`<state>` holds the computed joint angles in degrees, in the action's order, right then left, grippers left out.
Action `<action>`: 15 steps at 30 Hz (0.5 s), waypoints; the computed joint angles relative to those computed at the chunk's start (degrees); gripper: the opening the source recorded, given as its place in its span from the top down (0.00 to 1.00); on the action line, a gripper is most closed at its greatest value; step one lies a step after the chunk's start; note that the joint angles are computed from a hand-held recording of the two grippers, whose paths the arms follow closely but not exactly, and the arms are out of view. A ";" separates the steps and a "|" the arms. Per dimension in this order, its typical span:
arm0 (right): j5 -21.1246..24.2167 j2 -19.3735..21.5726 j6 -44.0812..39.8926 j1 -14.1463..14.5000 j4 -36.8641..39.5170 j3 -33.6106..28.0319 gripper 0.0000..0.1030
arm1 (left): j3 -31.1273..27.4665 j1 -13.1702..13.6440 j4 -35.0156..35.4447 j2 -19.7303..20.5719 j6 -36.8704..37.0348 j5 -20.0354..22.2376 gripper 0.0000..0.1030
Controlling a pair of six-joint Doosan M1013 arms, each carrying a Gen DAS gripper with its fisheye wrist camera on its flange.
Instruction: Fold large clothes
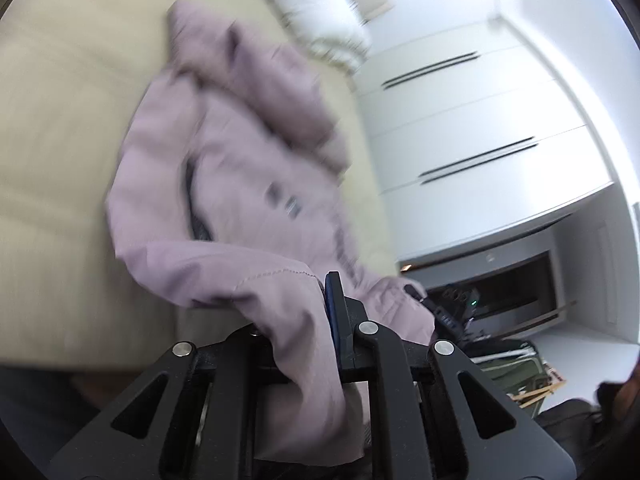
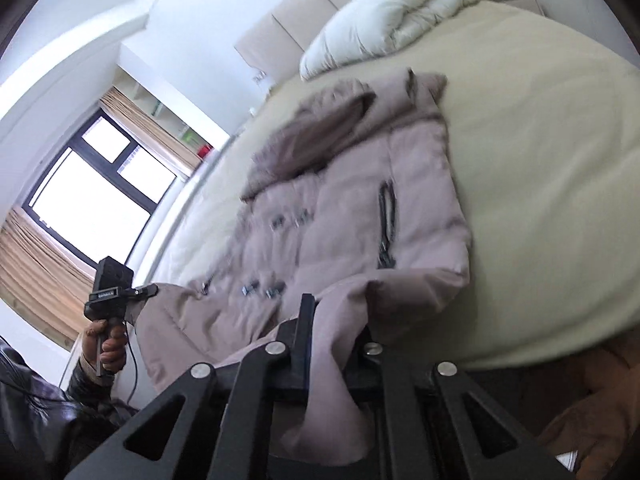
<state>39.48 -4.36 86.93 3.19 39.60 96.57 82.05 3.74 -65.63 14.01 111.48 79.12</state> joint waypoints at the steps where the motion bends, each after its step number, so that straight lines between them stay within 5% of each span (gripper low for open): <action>1: -1.78 0.65 -1.82 -0.51 2.06 -1.16 0.90 | -1.74 -0.24 -1.30 0.74 -0.07 -1.09 0.89; 6: -9.19 5.58 -7.40 -2.69 10.28 -8.25 0.91 | -12.65 -1.10 -5.68 6.63 -1.69 -6.78 0.89; 9: -11.74 10.23 1.92 -2.00 -1.14 -15.12 0.91 | -20.24 -2.04 -4.80 11.36 -5.03 -9.69 0.89; 15: -8.26 20.60 14.60 -3.06 -15.09 -28.64 0.91 | -37.38 -3.55 0.41 22.86 -15.20 -12.49 0.89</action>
<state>31.23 16.24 101.53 0.13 24.51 67.93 44.67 0.19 -65.22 36.87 96.28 66.63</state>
